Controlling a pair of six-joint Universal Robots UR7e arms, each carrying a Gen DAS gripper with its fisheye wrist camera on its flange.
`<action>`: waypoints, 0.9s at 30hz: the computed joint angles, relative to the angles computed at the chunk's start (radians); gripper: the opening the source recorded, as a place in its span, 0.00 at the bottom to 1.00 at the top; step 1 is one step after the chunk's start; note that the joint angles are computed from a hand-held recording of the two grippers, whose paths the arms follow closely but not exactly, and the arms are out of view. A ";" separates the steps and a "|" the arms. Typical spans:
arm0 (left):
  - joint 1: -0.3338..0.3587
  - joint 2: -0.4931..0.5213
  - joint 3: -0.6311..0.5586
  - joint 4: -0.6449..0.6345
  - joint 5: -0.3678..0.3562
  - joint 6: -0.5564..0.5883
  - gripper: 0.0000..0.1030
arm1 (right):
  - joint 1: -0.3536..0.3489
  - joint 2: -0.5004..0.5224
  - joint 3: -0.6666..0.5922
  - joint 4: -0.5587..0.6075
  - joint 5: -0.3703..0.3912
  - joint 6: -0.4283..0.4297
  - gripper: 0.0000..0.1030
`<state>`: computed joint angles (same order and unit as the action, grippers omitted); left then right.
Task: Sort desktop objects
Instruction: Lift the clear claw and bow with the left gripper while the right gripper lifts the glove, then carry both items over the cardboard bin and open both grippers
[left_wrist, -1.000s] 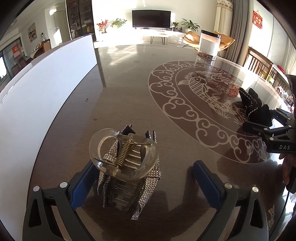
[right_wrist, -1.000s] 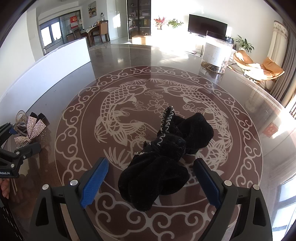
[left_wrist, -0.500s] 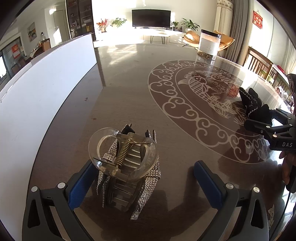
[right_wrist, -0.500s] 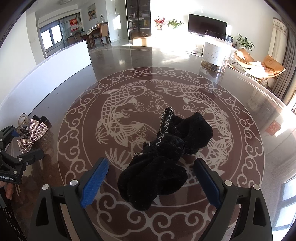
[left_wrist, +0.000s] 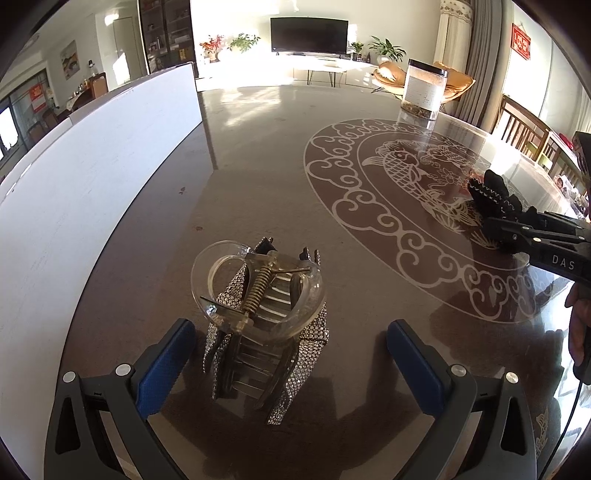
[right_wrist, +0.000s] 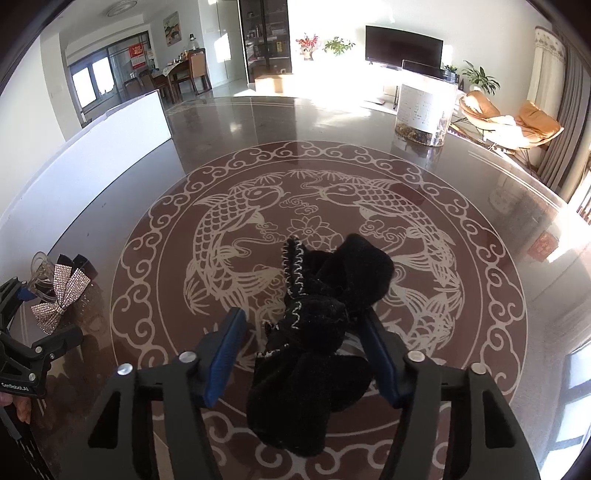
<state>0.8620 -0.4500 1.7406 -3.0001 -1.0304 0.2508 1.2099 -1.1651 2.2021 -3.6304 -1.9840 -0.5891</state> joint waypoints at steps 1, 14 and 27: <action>0.000 -0.001 0.001 0.000 0.001 -0.001 1.00 | 0.005 -0.008 0.012 0.015 0.008 -0.001 0.45; 0.001 -0.009 0.010 -0.025 0.005 -0.010 0.76 | 0.084 -0.118 0.035 0.346 -0.080 0.075 0.76; 0.021 -0.146 0.113 -0.036 -0.197 -0.089 0.50 | 0.079 -0.237 0.129 0.426 0.032 0.108 0.33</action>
